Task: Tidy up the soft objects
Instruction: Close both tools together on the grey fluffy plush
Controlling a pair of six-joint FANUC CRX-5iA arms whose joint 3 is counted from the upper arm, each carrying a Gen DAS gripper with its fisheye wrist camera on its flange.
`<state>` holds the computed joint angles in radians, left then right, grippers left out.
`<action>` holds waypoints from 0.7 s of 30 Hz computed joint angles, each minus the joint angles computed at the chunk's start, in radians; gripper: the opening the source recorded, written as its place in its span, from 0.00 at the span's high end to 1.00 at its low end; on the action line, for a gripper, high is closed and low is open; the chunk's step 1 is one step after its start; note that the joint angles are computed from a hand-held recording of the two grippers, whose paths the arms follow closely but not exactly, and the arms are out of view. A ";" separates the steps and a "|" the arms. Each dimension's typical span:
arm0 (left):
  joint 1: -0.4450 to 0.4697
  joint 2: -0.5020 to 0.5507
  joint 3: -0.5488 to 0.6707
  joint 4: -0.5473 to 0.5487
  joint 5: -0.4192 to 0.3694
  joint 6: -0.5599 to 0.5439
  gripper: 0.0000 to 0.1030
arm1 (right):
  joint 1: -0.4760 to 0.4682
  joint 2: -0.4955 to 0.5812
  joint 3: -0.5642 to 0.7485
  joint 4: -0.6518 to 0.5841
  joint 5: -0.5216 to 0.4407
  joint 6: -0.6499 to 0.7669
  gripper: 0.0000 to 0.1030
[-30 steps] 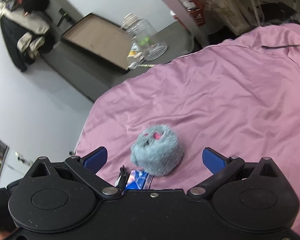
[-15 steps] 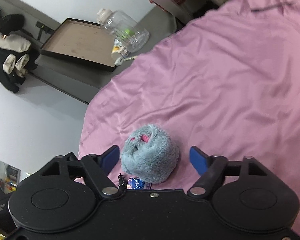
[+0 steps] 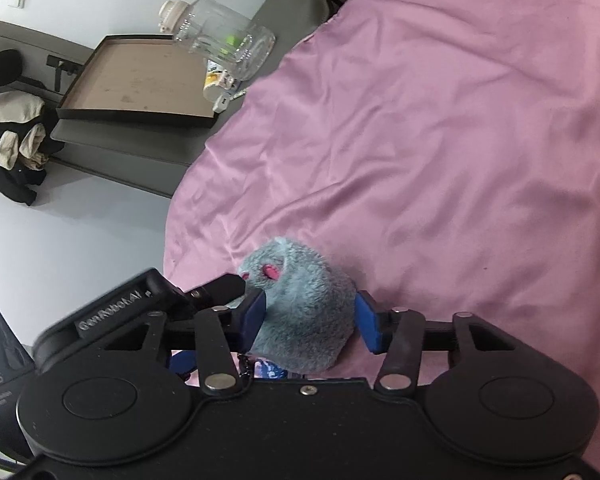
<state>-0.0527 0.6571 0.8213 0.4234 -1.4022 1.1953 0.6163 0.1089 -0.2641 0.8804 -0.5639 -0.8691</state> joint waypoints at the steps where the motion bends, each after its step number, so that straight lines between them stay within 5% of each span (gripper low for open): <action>1: -0.004 0.000 0.001 -0.007 -0.001 -0.009 0.35 | -0.003 0.001 -0.003 0.002 0.010 -0.004 0.56; 4: -0.007 0.010 0.006 -0.006 -0.023 0.009 0.35 | -0.013 -0.001 -0.018 0.023 0.044 -0.032 0.64; 10: 0.002 -0.020 -0.052 0.011 0.000 0.031 0.59 | 0.005 0.016 0.029 -0.035 -0.015 0.091 0.74; 21: 0.042 -0.097 -0.107 0.051 0.032 -0.028 0.60 | 0.028 0.003 0.054 0.016 -0.028 0.148 0.75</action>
<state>-0.0110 0.5604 0.7138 0.4747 -1.3698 1.1668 0.6445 0.1116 -0.2100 0.8963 -0.5922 -0.7209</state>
